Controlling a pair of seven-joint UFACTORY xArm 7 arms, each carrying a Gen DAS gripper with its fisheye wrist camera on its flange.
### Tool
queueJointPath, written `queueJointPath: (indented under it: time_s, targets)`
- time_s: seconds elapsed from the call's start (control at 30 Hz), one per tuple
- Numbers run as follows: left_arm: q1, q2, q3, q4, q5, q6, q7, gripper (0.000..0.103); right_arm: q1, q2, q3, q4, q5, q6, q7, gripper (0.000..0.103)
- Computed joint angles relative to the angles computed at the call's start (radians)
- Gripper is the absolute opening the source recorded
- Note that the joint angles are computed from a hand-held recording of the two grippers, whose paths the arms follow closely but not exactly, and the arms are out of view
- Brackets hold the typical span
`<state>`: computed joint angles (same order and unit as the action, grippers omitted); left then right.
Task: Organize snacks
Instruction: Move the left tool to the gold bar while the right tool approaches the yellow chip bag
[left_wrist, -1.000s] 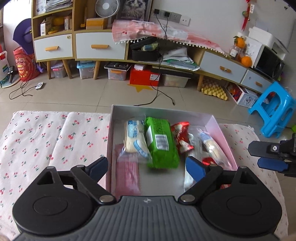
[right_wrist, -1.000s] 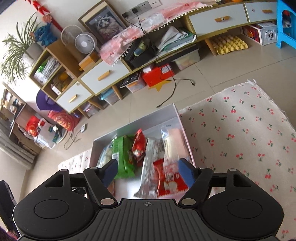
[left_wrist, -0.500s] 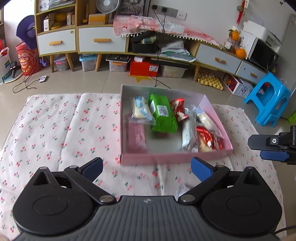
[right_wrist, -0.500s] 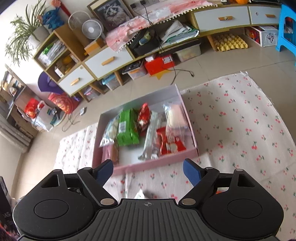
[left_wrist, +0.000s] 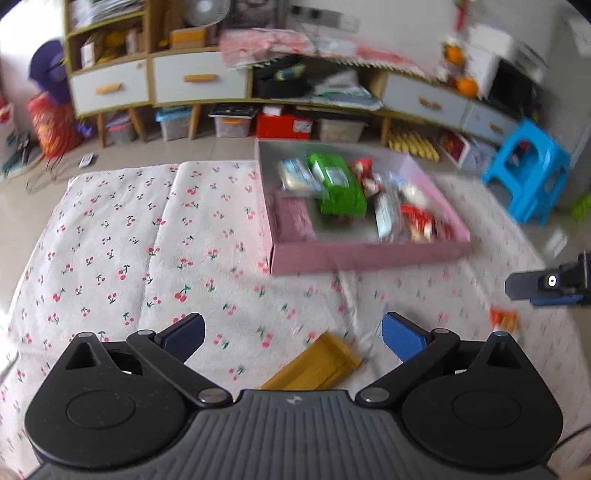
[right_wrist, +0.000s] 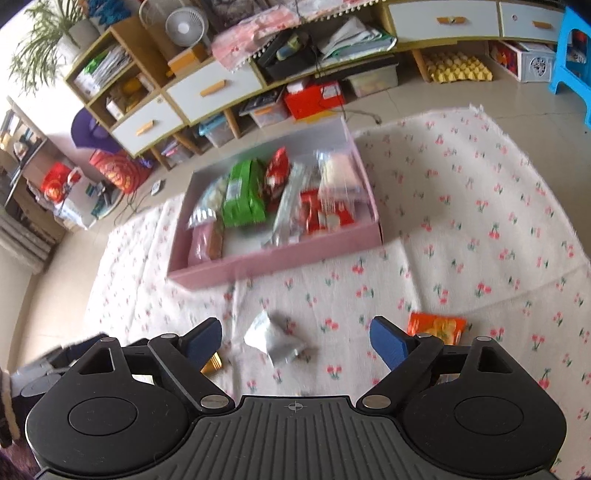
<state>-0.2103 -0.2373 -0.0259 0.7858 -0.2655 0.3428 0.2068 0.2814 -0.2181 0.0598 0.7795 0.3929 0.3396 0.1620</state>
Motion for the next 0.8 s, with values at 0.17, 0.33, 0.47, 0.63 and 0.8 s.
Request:
queueJointPath:
  time_s: [0.17, 0.33, 0.47, 0.63, 0.8]
  targets:
    - [-0.024, -0.035, 0.033, -0.064, -0.028, -0.011, 0.113, 0.102, 0.025, -0.013, 0.001, -0.032, -0.006, 0.056, -0.094, 0.089]
    - [-0.063, -0.062, 0.074, -0.115, -0.1, -0.018, 0.259, 0.102, 0.055, -0.039, -0.006, -0.072, 0.031, 0.111, -0.189, 0.089]
    - [-0.117, -0.082, 0.126, -0.159, -0.194, -0.051, 0.415, 0.102, 0.09, -0.076, -0.031, -0.129, 0.094, 0.102, -0.355, 0.089]
    - [-0.177, -0.072, 0.185, -0.181, -0.347, -0.061, 0.596, 0.102, 0.122, -0.108, -0.049, -0.173, 0.127, 0.14, -0.523, 0.089]
    - [-0.187, -0.042, 0.177, -0.179, -0.445, -0.102, 0.721, 0.101, 0.132, -0.131, -0.038, -0.202, 0.134, 0.188, -0.625, 0.089]
